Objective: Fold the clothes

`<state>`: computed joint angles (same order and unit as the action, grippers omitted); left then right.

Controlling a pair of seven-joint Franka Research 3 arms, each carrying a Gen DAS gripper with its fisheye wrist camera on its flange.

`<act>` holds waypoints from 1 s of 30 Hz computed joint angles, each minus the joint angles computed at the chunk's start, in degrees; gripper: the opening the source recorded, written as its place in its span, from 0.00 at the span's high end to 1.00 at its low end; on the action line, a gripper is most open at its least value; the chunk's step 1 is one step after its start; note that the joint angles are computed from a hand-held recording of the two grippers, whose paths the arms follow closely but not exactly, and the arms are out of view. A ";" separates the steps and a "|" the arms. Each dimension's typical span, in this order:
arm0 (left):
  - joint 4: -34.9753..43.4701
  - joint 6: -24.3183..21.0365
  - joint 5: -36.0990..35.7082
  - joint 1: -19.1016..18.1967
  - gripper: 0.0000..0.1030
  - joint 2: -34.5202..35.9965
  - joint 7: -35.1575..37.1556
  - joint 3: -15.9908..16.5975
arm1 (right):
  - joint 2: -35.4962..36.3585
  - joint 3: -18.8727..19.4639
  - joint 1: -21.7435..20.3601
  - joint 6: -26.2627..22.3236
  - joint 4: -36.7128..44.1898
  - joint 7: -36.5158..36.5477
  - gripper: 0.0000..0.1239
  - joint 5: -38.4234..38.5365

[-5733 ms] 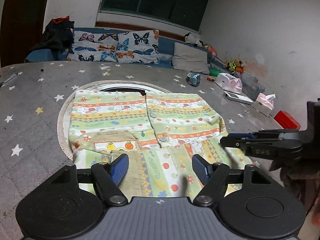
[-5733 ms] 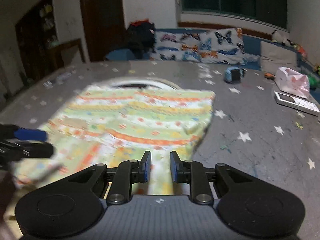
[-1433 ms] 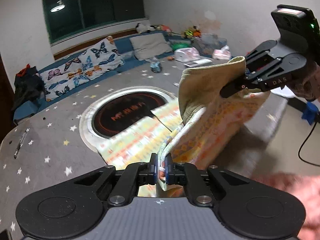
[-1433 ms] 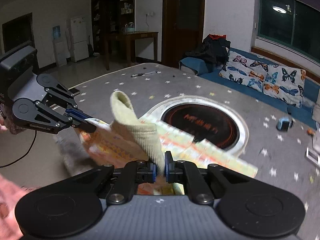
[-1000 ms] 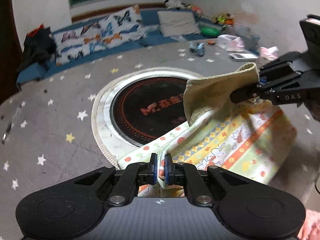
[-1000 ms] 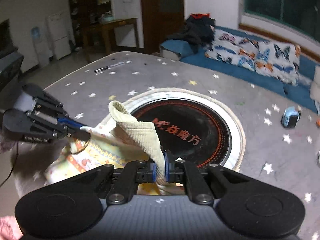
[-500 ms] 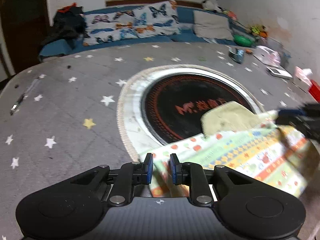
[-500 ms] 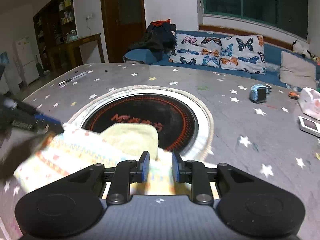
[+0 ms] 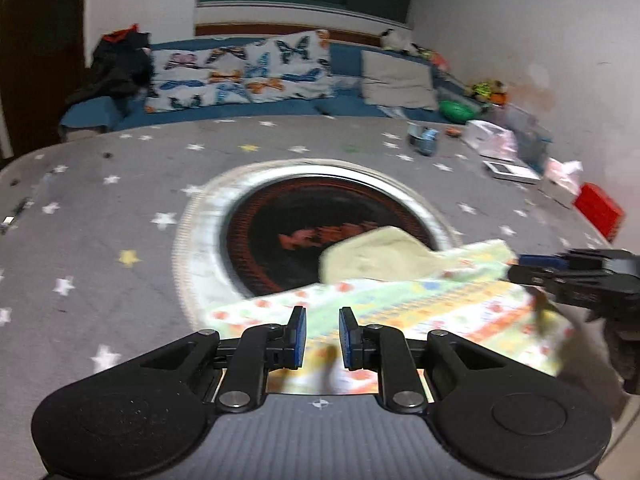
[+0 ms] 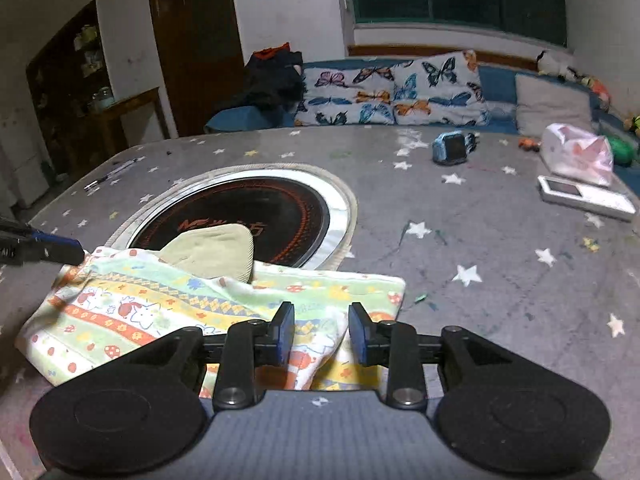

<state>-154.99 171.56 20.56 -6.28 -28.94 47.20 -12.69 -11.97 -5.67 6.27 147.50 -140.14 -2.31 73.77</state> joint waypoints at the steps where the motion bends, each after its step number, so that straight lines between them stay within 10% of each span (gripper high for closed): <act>1: 0.48 -0.02 0.21 0.13 0.81 0.76 -0.17 -0.56 | 0.28 0.09 -0.04 -0.36 0.21 0.79 0.77 -0.82; 6: 1.78 1.18 1.24 0.81 0.81 3.91 -1.55 -1.78 | 1.61 0.92 0.37 1.05 0.67 3.13 0.77 -1.66; 10: 1.98 1.30 2.10 1.71 0.81 5.10 -2.56 -1.96 | 1.02 1.23 1.01 2.42 0.37 0.84 0.96 -0.09; 24: 1.55 -0.24 9.51 7.04 0.81 4.56 -11.16 -4.80 | 6.87 3.27 1.71 7.62 5.83 -3.78 0.92 8.86; 30: 1.04 3.04 7.93 3.77 0.81 3.47 -10.73 -3.23 | 1.44 1.94 1.02 -1.78 2.68 -1.75 0.91 1.77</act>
